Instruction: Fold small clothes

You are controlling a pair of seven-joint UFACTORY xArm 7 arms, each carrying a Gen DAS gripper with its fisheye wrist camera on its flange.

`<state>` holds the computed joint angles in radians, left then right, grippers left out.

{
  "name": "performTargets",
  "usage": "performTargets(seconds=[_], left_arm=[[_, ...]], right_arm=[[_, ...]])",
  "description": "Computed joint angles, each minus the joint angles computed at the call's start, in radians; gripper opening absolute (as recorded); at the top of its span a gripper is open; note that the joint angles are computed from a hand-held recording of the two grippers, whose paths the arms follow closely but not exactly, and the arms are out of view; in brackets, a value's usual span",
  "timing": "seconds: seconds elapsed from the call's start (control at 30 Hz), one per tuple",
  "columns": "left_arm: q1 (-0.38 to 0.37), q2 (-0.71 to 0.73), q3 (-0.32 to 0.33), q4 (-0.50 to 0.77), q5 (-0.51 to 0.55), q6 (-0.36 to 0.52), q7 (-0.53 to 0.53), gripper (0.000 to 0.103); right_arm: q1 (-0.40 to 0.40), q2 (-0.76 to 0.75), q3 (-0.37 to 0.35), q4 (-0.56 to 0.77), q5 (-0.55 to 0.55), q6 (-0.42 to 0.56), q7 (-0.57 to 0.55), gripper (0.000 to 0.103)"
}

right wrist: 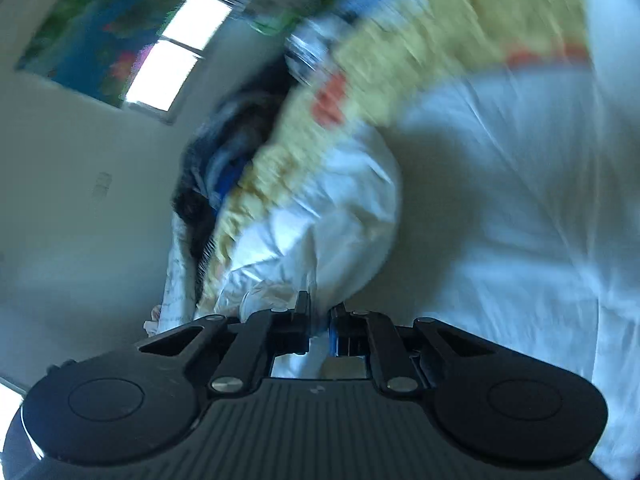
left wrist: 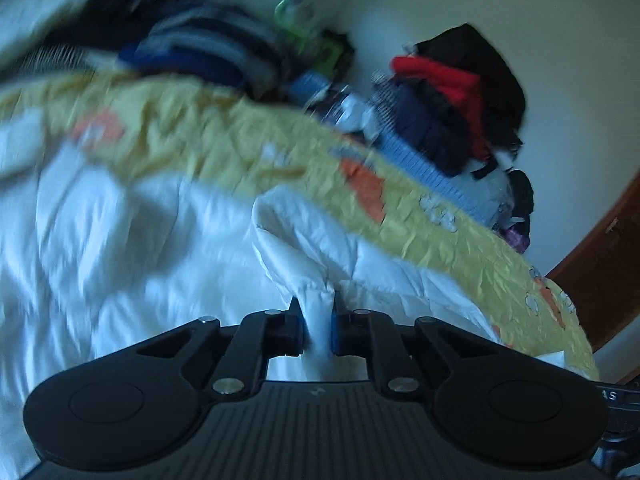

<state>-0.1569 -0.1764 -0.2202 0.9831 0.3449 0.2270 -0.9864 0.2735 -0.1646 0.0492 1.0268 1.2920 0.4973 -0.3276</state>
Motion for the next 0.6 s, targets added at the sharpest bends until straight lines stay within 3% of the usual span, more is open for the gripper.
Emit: performTargets(seconds=[0.13, 0.23, 0.3, 0.33, 0.37, 0.4, 0.5, 0.6], left_arm=[[-0.04, 0.031, 0.019, 0.01, -0.058, 0.117, 0.082, 0.012], [-0.014, 0.018, -0.013, -0.039, 0.087, 0.103, -0.042, 0.017], [0.014, -0.013, -0.042, -0.067, 0.191, 0.104, -0.158, 0.032], [0.013, -0.04, -0.046, -0.081, 0.199, 0.116, -0.182, 0.056], [0.003, -0.073, -0.038, -0.107, 0.183, 0.108, -0.175, 0.088], [0.003, -0.118, -0.041, -0.145, 0.182, 0.088, -0.181, 0.098], [0.083, -0.275, -0.139, -0.259, 0.272, 0.053, -0.26, 0.103], [0.037, -0.382, -0.155, -0.321, 0.237, 0.132, -0.14, 0.103]], right_arm=[[-0.025, 0.0, 0.033, -0.048, -0.131, 0.012, 0.098, 0.014], [0.01, -0.009, -0.002, -0.099, -0.017, 0.0, 0.041, 0.015], [0.011, -0.024, -0.009, -0.118, 0.066, -0.003, 0.022, 0.021], [0.008, -0.043, -0.01, -0.133, 0.104, -0.005, 0.01, 0.036], [0.012, -0.067, -0.019, -0.152, 0.177, -0.014, -0.043, 0.048], [0.012, -0.098, -0.018, -0.174, 0.24, -0.037, -0.1, 0.053], [-0.006, -0.259, 0.013, -0.28, 0.335, -0.198, -0.245, 0.055], [-0.062, -0.406, 0.026, -0.377, 0.348, -0.358, -0.27, 0.054]])
